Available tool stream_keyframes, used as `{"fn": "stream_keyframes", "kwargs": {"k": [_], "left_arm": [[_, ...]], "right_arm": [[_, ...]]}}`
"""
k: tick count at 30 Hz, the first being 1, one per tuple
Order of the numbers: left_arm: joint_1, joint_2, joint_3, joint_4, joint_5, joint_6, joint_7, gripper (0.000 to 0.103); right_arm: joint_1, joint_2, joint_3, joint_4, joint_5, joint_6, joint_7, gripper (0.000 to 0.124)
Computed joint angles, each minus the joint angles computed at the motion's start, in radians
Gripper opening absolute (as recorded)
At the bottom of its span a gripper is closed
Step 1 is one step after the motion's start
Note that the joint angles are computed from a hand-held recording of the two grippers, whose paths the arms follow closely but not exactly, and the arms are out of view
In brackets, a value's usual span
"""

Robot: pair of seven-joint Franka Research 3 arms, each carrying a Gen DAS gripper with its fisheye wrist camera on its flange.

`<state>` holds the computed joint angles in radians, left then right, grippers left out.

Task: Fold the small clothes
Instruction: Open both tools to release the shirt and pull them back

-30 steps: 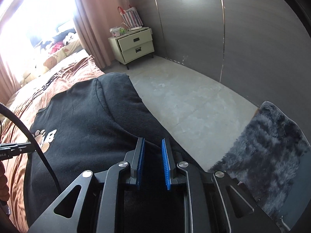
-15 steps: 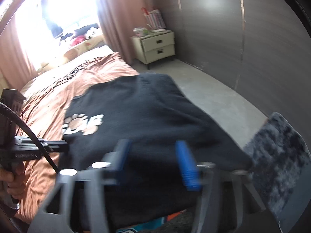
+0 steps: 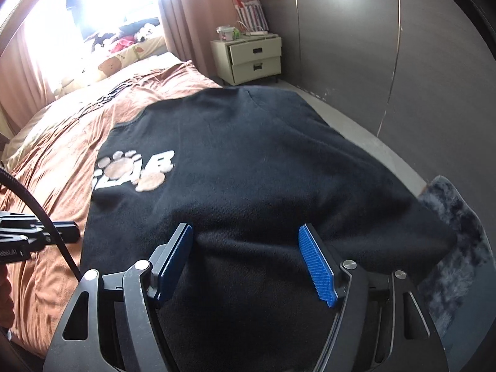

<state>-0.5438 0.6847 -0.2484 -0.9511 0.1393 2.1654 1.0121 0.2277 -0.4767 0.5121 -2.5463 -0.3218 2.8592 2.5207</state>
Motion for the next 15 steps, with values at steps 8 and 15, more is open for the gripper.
{"fn": "stream_keyframes", "kwargs": {"k": [8,15], "left_arm": [[0.042,-0.174,-0.012,-0.246,0.001,0.102,-0.056,0.012],[0.078,-0.374,-0.024,-0.497,0.024,0.202,-0.126,0.056]], "right_arm": [[0.113,-0.073,-0.054,0.007,0.061,-0.160,-0.044,0.069],[0.160,-0.266,-0.015,-0.060,0.132,-0.188,0.020,0.069]]}}
